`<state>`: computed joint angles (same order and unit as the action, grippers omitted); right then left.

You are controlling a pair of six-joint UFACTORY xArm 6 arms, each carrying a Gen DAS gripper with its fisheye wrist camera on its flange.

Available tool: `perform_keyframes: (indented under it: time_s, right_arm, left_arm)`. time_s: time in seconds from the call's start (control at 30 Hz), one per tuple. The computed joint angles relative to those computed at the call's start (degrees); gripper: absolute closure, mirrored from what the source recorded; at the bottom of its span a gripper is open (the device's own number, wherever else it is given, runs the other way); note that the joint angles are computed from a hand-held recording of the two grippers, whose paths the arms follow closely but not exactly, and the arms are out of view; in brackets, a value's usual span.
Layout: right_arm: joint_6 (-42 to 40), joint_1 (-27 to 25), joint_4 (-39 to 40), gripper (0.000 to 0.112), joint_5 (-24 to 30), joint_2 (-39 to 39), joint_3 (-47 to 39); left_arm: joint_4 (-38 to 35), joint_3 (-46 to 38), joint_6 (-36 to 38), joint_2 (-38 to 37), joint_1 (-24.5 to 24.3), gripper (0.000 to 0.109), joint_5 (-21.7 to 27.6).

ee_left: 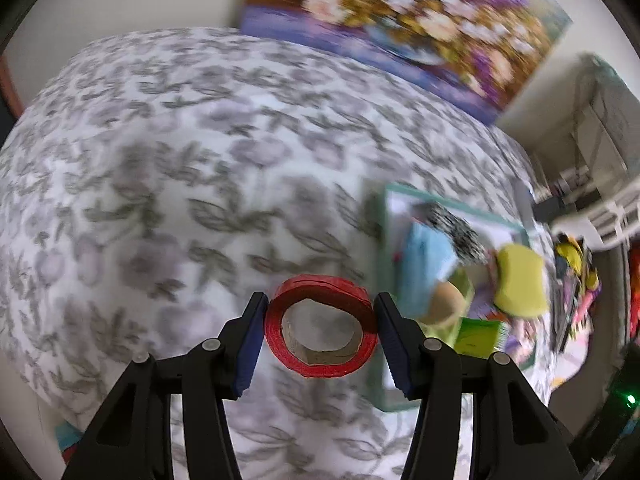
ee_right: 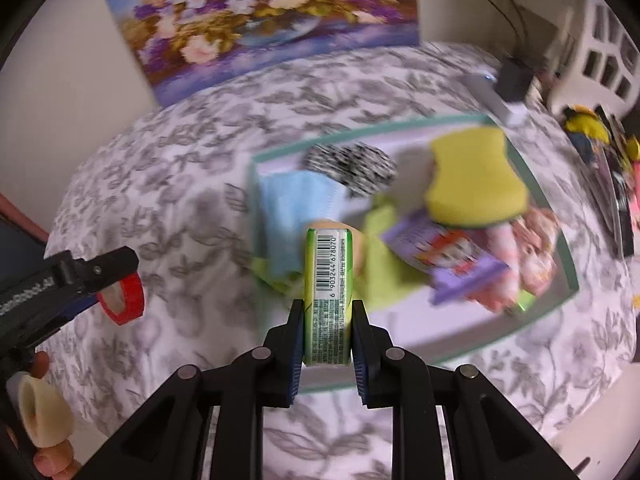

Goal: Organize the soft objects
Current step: 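Carry the red tape and green box into the white tray and open both tools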

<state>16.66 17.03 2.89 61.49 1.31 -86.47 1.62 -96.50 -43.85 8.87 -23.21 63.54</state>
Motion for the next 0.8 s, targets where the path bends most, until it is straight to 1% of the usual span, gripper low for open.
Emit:
perform_keyframes:
  time_s: [0.13, 0.27, 0.33, 0.43, 0.6, 0.63, 0.7, 0.73, 0.8]
  right_arm:
    - [-1.67, -3.34, 2.63, 0.09, 0.4, -0.8, 2.77]
    - [-2.3, -5.27, 2.01, 0.09, 0.91, -1.02, 4.32]
    - [-2.3, -6.18, 1.48, 0.09, 0.94, -1.44, 5.32]
    - [-3.23, -8.08, 2.84, 0.09, 1.03, -1.88, 6.52]
    - [-4.27, -10.1, 4.95, 0.09, 0.25, -2.36, 7.71]
    - [-4.49, -10.32, 5.31, 0.09, 0.13, -2.42, 7.88]
    - [-4.96, -10.65, 5.99, 0.089, 0.08, -2.59, 8.11]
    - [-5.03, -10.76, 6.2, 0.088, 0.12, -2.63, 8.12]
    - [-5.0, -10.71, 6.39, 0.087, 0.23, -2.78, 8.15]
  left_arm:
    - [-2.93, -3.59, 2.87, 3.89, -2.67, 0.053, -0.75]
    - [-4.65, -7.57, 4.68, 7.85, -4.73, 0.053, -0.08]
    - [-5.75, -8.98, 5.47, 9.56, -5.36, 0.053, 0.35]
    - [-7.33, -10.63, 6.39, 11.58, -5.94, 0.053, 0.64]
    - [-9.89, -10.78, 7.04, 12.69, -6.28, 0.052, -0.05]
    - [-10.43, -10.45, 6.81, 12.56, -6.18, 0.05, -0.27]
    - [-10.23, -10.01, 6.26, 12.1, -6.12, 0.042, -0.68]
    - [-9.89, -9.9, 6.01, 11.9, -6.08, 0.036, -0.83]
    - [-8.82, -9.28, 5.36, 11.05, -5.91, 0.034, -1.21]
